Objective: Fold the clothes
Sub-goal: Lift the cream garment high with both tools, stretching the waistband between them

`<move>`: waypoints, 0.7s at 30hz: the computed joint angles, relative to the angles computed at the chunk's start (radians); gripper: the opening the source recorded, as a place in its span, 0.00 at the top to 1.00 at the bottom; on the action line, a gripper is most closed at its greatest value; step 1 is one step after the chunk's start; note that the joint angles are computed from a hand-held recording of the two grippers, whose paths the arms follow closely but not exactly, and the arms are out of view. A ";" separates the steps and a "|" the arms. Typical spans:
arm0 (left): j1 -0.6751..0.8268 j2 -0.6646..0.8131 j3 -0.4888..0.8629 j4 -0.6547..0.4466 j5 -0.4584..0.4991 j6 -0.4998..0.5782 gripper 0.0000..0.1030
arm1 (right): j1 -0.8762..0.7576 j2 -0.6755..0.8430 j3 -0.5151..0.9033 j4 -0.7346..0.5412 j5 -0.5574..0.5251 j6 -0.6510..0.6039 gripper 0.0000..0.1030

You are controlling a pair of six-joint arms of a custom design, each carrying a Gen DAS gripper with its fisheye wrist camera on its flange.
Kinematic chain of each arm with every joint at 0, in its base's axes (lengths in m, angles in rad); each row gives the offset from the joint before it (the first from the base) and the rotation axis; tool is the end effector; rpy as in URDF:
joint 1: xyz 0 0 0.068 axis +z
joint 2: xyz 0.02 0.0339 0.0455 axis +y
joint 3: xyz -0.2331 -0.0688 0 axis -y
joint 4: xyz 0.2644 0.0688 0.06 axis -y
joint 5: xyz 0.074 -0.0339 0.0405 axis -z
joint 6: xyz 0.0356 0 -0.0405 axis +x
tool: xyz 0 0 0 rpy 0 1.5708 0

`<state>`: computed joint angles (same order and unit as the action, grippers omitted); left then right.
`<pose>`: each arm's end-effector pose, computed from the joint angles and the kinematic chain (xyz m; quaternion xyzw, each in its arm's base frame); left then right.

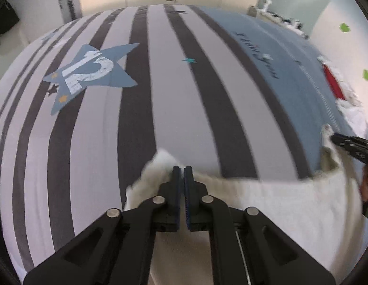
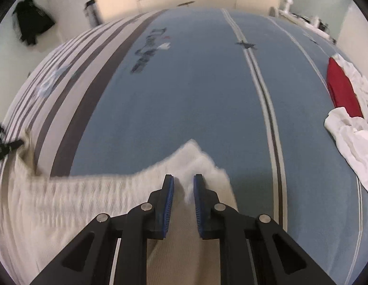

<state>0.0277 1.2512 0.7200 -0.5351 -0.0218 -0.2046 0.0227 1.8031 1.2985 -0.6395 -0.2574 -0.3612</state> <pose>0.2580 0.0079 0.1567 -0.1149 0.9615 -0.0115 0.2495 0.3787 0.0177 0.1663 -0.2116 0.9463 0.0883 0.2281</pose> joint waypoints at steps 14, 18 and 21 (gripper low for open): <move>0.297 -0.148 0.024 -0.220 0.269 0.238 0.57 | -0.179 0.114 0.214 -0.240 -0.180 -0.189 0.65; 0.285 -0.096 -0.001 -0.203 0.299 0.300 0.57 | -0.208 0.187 0.270 -0.330 -0.192 -0.310 0.64; 0.261 -0.047 0.002 -0.169 0.307 0.299 0.57 | -0.189 0.189 0.250 -0.313 -0.177 -0.324 0.62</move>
